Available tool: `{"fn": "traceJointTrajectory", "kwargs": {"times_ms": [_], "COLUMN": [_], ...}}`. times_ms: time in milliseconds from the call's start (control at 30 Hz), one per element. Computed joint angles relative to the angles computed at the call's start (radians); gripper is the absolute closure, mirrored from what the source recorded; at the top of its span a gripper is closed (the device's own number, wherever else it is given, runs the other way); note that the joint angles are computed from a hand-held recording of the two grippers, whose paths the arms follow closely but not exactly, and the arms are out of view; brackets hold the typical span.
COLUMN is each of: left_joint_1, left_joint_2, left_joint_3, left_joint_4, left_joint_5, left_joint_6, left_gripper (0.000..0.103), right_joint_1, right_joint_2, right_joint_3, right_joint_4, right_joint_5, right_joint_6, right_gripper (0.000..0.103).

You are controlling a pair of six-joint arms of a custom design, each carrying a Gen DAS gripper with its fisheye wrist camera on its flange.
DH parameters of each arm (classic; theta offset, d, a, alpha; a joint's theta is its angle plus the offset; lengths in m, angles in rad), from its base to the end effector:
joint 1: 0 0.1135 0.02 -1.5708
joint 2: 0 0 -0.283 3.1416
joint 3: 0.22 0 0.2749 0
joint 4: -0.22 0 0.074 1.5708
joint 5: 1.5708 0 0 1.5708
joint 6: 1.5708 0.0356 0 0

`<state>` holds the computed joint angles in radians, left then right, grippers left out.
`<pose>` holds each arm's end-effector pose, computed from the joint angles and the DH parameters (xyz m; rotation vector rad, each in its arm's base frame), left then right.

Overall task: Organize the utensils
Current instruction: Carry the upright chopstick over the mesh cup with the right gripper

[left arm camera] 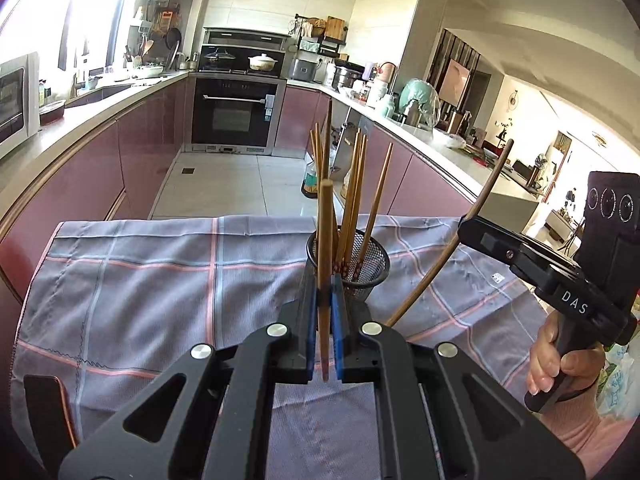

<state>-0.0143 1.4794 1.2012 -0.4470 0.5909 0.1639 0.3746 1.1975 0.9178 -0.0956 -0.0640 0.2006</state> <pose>0.3458 -0.0248 0.3106 0.4948 2.1601 -0.5925 0.2719 0.1094 0.3205 -0.2140 1.9595 0.4411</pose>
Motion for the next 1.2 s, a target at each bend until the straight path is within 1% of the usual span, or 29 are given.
{"fn": "traceJointTrajectory", "kwargs": {"times_ms": [300, 733, 1200], "left_joint_1": [0.011, -0.015, -0.084], "left_joint_2": [-0.007, -0.012, 0.021], "left_joint_3": [0.056, 0.131, 0.283], "left_joint_4": [-0.015, -0.012, -0.025], "left_joint_5": [0.025, 0.017, -0.040], "left_joint_6": [-0.023, -0.059, -0.096], "left_gripper": [0.096, 0.096, 0.096], "right_joint_1": [-0.005, -0.029, -0.080], "right_joint_2": [0.005, 0.005, 0.039], "right_joint_3": [0.027, 0.069, 0.149], "right_joint_4": [-0.002, -0.001, 0.015], "right_joint_5": [0.005, -0.011, -0.049], "right_joint_6": [-0.013, -0.035, -0.049], "right_gripper": [0.098, 0.098, 0.098]}}
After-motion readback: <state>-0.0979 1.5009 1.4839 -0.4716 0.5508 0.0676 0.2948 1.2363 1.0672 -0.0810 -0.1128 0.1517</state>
